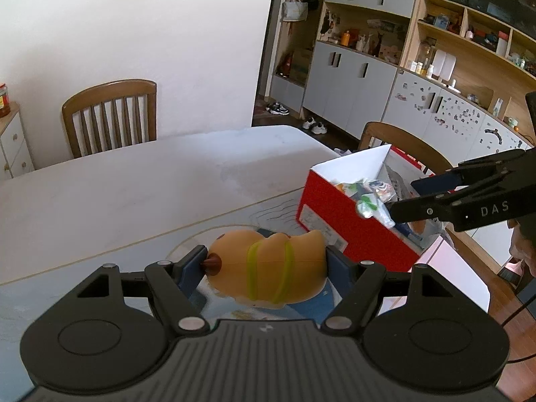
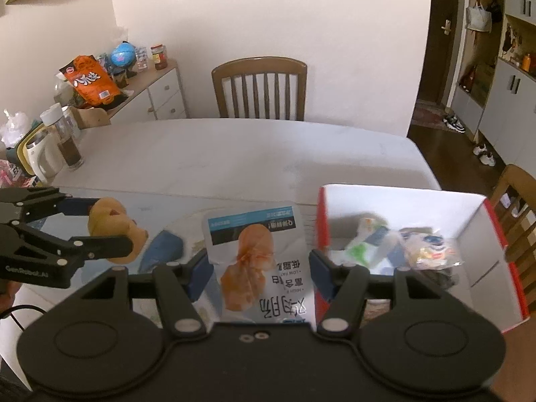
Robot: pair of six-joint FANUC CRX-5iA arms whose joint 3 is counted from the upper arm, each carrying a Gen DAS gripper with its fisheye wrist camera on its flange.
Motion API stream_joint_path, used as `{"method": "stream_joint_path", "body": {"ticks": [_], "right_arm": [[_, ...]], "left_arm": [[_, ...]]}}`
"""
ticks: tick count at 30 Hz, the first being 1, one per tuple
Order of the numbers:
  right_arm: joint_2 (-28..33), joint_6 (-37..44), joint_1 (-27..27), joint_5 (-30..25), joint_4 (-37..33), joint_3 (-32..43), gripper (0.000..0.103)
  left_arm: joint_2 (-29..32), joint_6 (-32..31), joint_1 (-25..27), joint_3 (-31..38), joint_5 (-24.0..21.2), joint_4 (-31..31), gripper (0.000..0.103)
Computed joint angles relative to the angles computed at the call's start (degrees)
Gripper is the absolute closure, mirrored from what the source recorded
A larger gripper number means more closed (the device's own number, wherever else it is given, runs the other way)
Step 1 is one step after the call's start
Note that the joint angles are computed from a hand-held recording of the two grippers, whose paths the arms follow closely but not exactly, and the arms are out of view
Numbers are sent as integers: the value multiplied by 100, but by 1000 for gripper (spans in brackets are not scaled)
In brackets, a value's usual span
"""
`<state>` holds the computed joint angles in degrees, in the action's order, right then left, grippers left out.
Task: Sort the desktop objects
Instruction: 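Carry the yellow toy and white packet with both tools over the shoebox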
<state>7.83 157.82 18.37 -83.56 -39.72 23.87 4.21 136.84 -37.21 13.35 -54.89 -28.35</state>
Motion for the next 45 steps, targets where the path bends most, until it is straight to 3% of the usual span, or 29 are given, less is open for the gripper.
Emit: {"method": "stream_joint_path", "body": {"ticks": [22, 36, 45], "right_arm": [[1536, 54, -607, -647, -295, 2160, 40], [2372, -214, -732, -855, -284, 3377, 40], [2950, -513, -695, -928, -90, 4180, 40]], "left_arm": [[1520, 24, -588, 2057, -679, -432, 28], [2304, -548, -565, 3119, -867, -153, 28], [3034, -1364, -416, 4045, -958, 426, 28]]}}
